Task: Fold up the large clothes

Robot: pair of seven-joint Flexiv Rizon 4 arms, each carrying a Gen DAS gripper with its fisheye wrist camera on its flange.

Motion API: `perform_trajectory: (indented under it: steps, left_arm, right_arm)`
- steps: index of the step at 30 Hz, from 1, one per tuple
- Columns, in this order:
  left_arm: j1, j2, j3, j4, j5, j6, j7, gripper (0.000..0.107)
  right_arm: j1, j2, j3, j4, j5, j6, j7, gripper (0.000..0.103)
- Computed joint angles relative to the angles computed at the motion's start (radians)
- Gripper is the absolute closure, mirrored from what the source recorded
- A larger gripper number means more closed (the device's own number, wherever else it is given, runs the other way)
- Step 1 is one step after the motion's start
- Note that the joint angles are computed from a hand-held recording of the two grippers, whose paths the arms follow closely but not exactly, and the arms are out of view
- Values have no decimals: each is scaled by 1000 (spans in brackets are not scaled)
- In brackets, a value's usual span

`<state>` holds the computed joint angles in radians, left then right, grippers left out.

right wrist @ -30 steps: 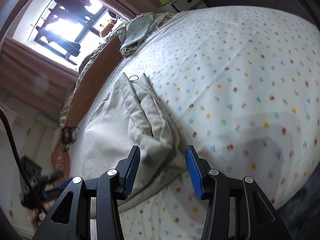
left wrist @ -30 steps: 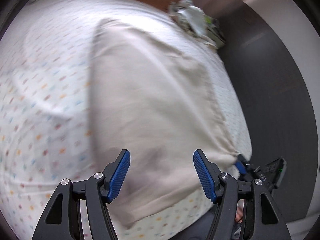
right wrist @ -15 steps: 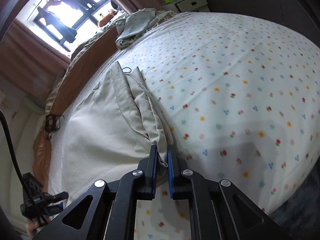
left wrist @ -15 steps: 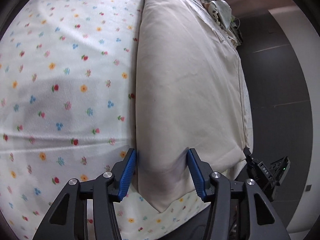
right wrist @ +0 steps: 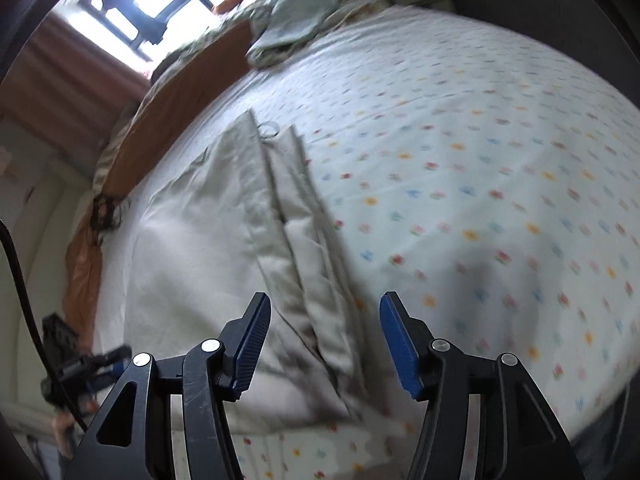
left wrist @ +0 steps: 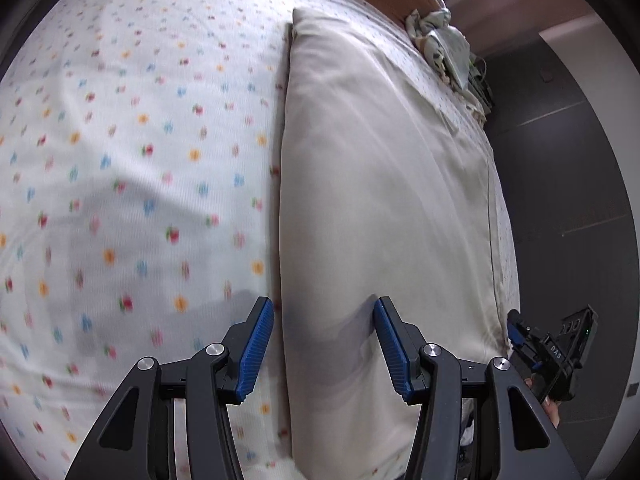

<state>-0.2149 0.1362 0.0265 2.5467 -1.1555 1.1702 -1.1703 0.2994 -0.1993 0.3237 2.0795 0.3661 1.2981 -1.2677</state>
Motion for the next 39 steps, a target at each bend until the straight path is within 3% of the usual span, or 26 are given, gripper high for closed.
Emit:
perform_trajectory:
  steps: [3,10,16,21,28,35,39]
  left_arm:
    - [14,-39,0,-33,-7,-2,18,53]
    - [59,-129,-13,-118,-6,7,50,53]
    - [103,-202,-25,-193,49,33,50,53]
    - [140,-253,-35,-248,110,57,45,53]
    - [192,-323,-57,-322,178,70,30,53]
    - [232,-394,-77,-396,264,52,-34,53]
    - [247,-414,-89,-411,290,54,-59,53]
  right_arm:
    - [-18,-62,-6,-91,-11,-86,-45,45]
    - [-105,-216,26,-351,101,-304,-215,45]
    - [-105,-333,27,-520,129,-410,-257,40]
    - [-107,-410,43,-625,160,-438,-280,33]
    - [-89,-503,51,-759,172,-498,-290,30]
    - [-95,-578,62,-869,213,-540,-270,30]
    - [-51,-572,34,-860,167,-501,-253,33]
